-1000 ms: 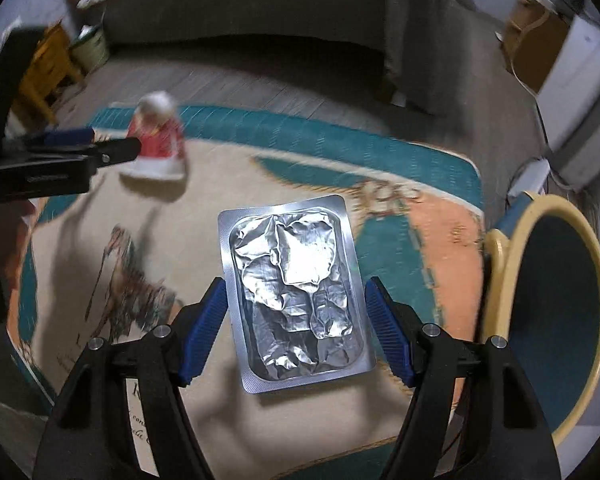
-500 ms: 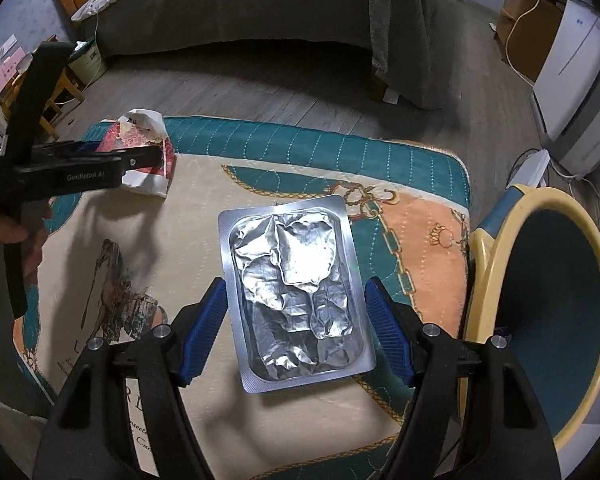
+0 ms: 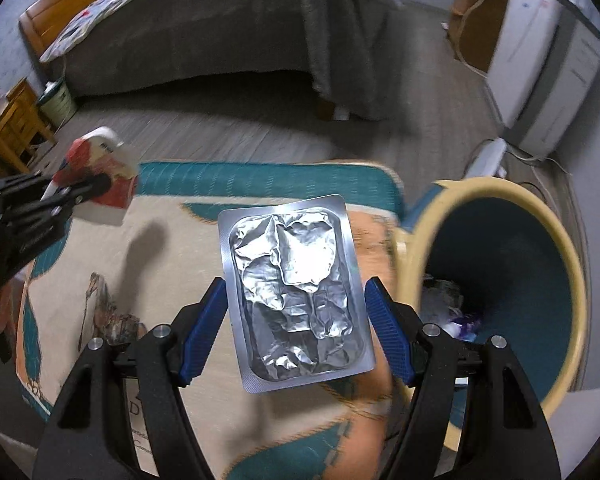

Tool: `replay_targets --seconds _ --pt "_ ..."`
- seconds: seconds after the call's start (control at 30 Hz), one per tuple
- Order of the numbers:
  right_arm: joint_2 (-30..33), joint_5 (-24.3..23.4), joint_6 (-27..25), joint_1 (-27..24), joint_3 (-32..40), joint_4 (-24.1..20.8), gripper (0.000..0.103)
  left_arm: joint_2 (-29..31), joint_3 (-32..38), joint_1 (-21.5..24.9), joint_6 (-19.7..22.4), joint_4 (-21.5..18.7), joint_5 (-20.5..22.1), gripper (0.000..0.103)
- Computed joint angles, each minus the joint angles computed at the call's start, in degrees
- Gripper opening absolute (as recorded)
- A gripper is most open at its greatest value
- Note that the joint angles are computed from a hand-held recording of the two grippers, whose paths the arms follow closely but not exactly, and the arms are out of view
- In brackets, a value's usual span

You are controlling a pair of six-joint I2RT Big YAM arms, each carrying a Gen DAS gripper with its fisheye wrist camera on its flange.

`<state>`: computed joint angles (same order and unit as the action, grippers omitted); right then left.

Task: Collect trash
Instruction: 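Carry the blister pack and paper cup over the bin and open both tools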

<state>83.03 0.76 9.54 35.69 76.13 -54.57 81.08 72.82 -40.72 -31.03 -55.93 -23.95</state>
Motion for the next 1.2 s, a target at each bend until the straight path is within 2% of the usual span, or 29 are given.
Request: replay_targets --seconds 0.13,0.3,0.47,0.57,0.73,0.83,0.87,0.9,0.97,1.03,1.1,1.17,1.2 --pt "-2.73 1.54 0.16 -3.2 -0.84 -1.07 0.07 0.55 2.57 -2.86 -0.41 0.26 -0.34 0.011" --pt "-6.24 2.67 -0.29 -10.4 -0.52 -3.22 0.07 4.61 8.79 -6.73 1.58 2.26 0.62 0.011" --pt "-7.59 1.63 -0.85 -17.6 -1.57 -3.93 0.07 11.84 17.65 -10.49 2.35 5.02 5.45 0.011" --pt "-7.86 -0.63 0.36 -21.32 -2.53 -3.59 0.07 17.3 23.85 -12.07 2.98 5.51 7.68 0.011" --pt "-7.43 -6.58 4.07 -26.08 -3.22 -2.02 0.07 25.53 32.94 -13.49 6.24 2.54 8.85 0.012" --pt "-7.29 -9.34 6.03 -27.24 -3.48 -0.59 0.075 27.93 35.02 -13.63 7.1 1.85 8.68 0.025" --pt "-7.45 -9.62 6.25 -27.42 -3.7 -0.26 0.081 27.78 34.35 -13.49 6.82 2.6 8.92 0.039" --pt "-7.47 -9.72 6.04 -27.5 -3.71 -0.11 0.083 27.55 33.83 -13.42 6.39 3.24 9.14 0.052" --pt "-7.45 -8.72 4.52 -27.39 -3.39 -0.58 0.083 25.92 31.3 -13.56 5.25 5.39 8.94 0.056" --pt "-8.06 -7.05 3.38 -27.32 -3.34 -1.34 0.083 25.24 30.87 -13.76 3.91 4.78 8.38 0.06" --pt "-9.15 -5.87 3.31 -27.43 -3.68 -2.13 0.085 23.62 29.77 -14.11 1.64 4.6 7.01 0.082" --pt "-10.75 -5.48 4.07 -28.03 -4.24 -3.6 0.09 21.75 28.59 -14.81 -0.43 4.4 5.38 0.094" --pt "-11.54 -5.47 4.41 -28.32 -4.36 -4.66 0.091 20.89 28.14 -15.15 -1.27 4.13 4.37 0.095"
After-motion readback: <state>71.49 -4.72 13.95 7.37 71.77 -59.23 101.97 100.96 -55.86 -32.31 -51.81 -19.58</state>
